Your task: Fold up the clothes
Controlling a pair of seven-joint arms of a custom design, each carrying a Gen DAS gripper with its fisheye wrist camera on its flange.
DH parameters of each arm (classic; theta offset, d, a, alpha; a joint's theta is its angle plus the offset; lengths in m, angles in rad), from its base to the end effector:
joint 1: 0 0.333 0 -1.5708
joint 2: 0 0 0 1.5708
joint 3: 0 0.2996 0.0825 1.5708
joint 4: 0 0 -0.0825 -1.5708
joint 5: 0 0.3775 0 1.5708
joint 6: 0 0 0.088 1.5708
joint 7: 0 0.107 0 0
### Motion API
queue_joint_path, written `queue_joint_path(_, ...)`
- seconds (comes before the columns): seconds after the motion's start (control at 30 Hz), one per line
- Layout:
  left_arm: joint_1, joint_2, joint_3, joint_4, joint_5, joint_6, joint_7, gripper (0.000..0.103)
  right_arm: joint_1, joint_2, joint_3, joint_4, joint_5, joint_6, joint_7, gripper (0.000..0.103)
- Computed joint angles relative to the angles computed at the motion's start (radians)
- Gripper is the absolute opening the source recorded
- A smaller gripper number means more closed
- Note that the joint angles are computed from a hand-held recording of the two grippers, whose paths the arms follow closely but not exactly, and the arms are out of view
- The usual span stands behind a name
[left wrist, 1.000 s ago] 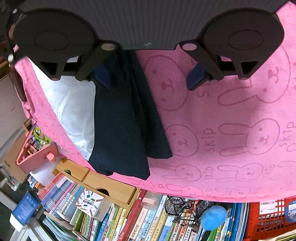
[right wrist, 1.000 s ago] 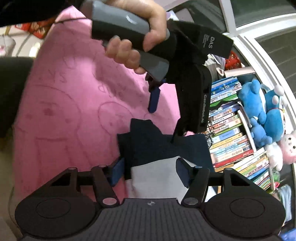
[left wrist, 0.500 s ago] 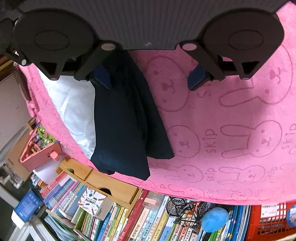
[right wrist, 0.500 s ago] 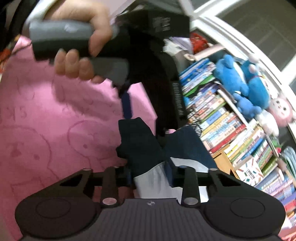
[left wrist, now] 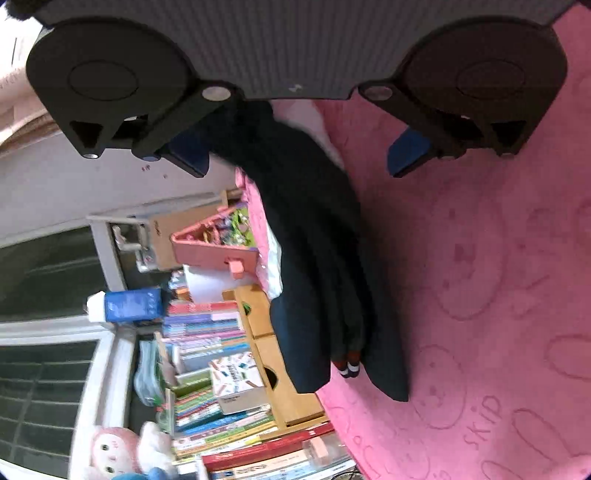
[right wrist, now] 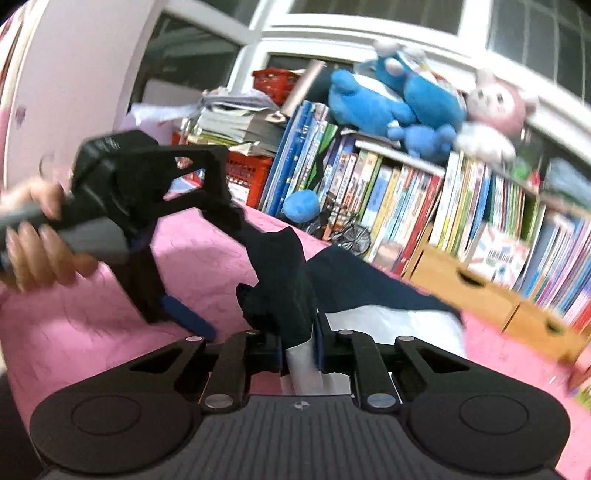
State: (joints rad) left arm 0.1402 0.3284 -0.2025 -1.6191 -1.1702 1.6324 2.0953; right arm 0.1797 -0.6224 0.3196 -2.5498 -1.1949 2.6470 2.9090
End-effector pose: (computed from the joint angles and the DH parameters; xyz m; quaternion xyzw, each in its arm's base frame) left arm 0.6233 -0.1173 0.4661 0.4847 -0.6538 0.4138 0.4079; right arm 0.3457 0.2290 0.5141 -0.6199 0.5619 -0.4610 0.2959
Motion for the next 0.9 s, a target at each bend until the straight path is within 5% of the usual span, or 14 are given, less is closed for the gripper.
queue_joint_path(0.23, -0.087, -0.060, -0.020, -0.030, 0.113, 0.163, 0.079, 0.096, 0.005, 0.005, -0.010, -0.041, -0.035, 0.109, -0.088, 0.017)
queue_joint_path(0.3, -0.111, -0.127, -0.014, -0.097, 0.150, 0.237, 0.168, 0.087, 0.029, 0.036, -0.003, -0.038, -0.030, 0.091, -0.213, 0.020)
queue_joint_path(0.37, -0.125, -0.153, 0.002, -0.123, 0.175, 0.276, 0.181, 0.055, 0.058, 0.049, -0.010, -0.047, -0.017, 0.087, -0.314, 0.030)
queue_joint_path(0.47, -0.110, -0.107, 0.022, -0.083, 0.155, 0.224, 0.133, 0.041, 0.155, -0.034, -0.165, -0.137, 0.170, 0.213, -0.474, 0.046)
queue_joint_path(0.53, -0.096, -0.080, 0.022, -0.063, 0.134, 0.194, 0.112, 0.039, 0.227, -0.126, -0.300, -0.211, 0.313, 0.270, -0.553, 0.069)
queue_joint_path(0.6, -0.088, -0.078, 0.017, -0.065, 0.123, 0.189, 0.120, 0.038, 0.205, -0.225, -0.385, -0.280, 0.394, 0.317, -0.536, 0.078)
queue_joint_path(0.7, -0.086, -0.084, 0.013, -0.074, 0.116, 0.197, 0.140, 0.038, 0.128, -0.298, -0.540, -0.349, 0.510, 0.392, -0.489, 0.087)
queue_joint_path(0.83, -0.082, -0.087, 0.012, -0.087, 0.104, 0.197, 0.169, 0.037, 0.164, -0.242, -0.818, -0.363, 0.660, 0.487, -0.536, 0.083)
queue_joint_path(0.9, -0.080, -0.086, 0.013, -0.087, 0.101, 0.193, 0.186, 0.036, 0.186, -0.190, -0.880, -0.349, 0.698, 0.518, -0.566, 0.082)
